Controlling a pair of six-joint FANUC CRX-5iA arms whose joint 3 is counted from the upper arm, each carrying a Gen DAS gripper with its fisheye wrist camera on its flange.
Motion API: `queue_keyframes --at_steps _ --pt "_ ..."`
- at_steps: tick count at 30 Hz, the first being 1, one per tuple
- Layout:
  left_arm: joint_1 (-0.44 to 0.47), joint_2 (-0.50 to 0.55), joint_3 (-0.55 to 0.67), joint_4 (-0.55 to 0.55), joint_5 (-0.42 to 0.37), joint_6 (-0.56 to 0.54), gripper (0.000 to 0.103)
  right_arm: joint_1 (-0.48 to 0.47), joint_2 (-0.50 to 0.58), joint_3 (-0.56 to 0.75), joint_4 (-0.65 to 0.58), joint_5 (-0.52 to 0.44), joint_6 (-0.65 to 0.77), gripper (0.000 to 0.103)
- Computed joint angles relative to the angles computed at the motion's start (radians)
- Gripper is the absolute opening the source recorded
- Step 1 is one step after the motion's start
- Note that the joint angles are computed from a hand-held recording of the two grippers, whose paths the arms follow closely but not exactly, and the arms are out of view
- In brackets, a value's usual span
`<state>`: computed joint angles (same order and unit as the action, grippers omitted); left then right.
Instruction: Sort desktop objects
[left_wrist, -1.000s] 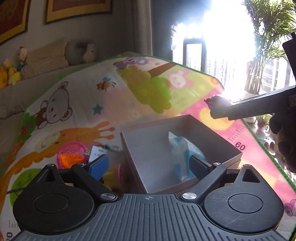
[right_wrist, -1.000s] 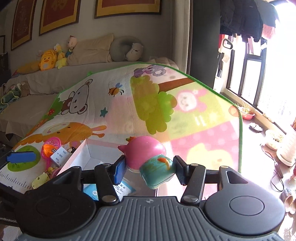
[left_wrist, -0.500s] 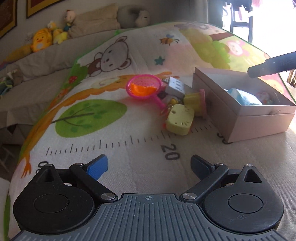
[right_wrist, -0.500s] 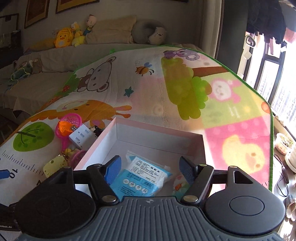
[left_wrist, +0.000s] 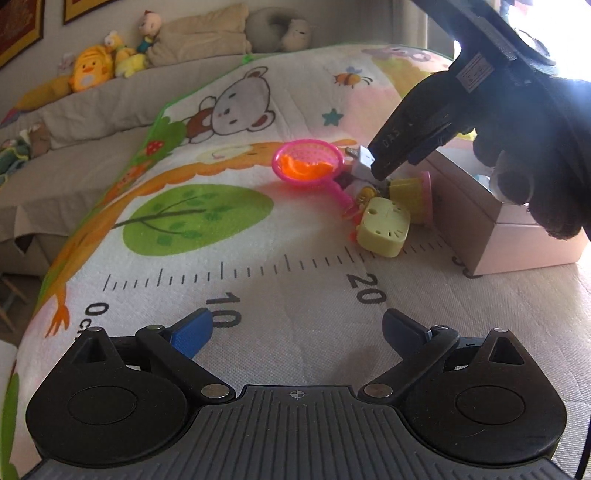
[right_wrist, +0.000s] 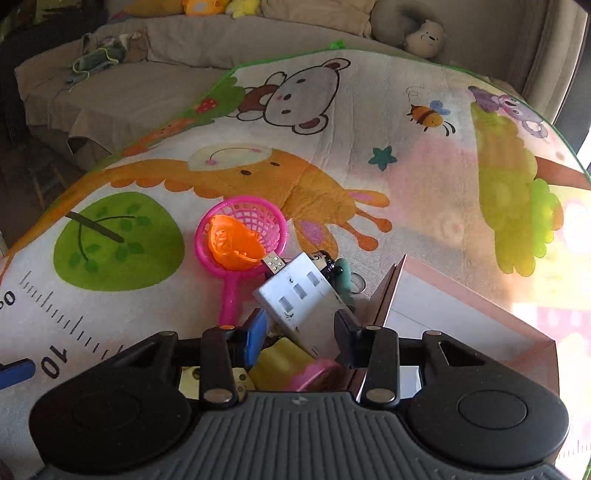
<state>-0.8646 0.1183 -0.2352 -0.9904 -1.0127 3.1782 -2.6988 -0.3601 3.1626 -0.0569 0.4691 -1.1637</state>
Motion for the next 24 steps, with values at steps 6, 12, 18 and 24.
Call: queue_keyframes --at_steps 6,12,18,24 --pt "-0.001 -0.013 -0.016 -0.011 0.019 0.03 0.101 0.018 -0.041 -0.06 0.079 0.071 -0.1 0.037" --pt "-0.012 -0.027 -0.03 -0.021 0.03 0.025 0.102 0.029 -0.003 -0.01 0.031 0.09 -0.064 0.04" --pt "-0.035 -0.032 -0.033 -0.012 0.008 -0.016 0.102 -0.035 0.064 0.174 -0.457 0.231 0.308 0.037" --pt "-0.038 -0.016 -0.015 0.0 -0.005 -0.058 0.103 -0.026 0.247 0.421 -0.558 -0.021 0.493 0.037"
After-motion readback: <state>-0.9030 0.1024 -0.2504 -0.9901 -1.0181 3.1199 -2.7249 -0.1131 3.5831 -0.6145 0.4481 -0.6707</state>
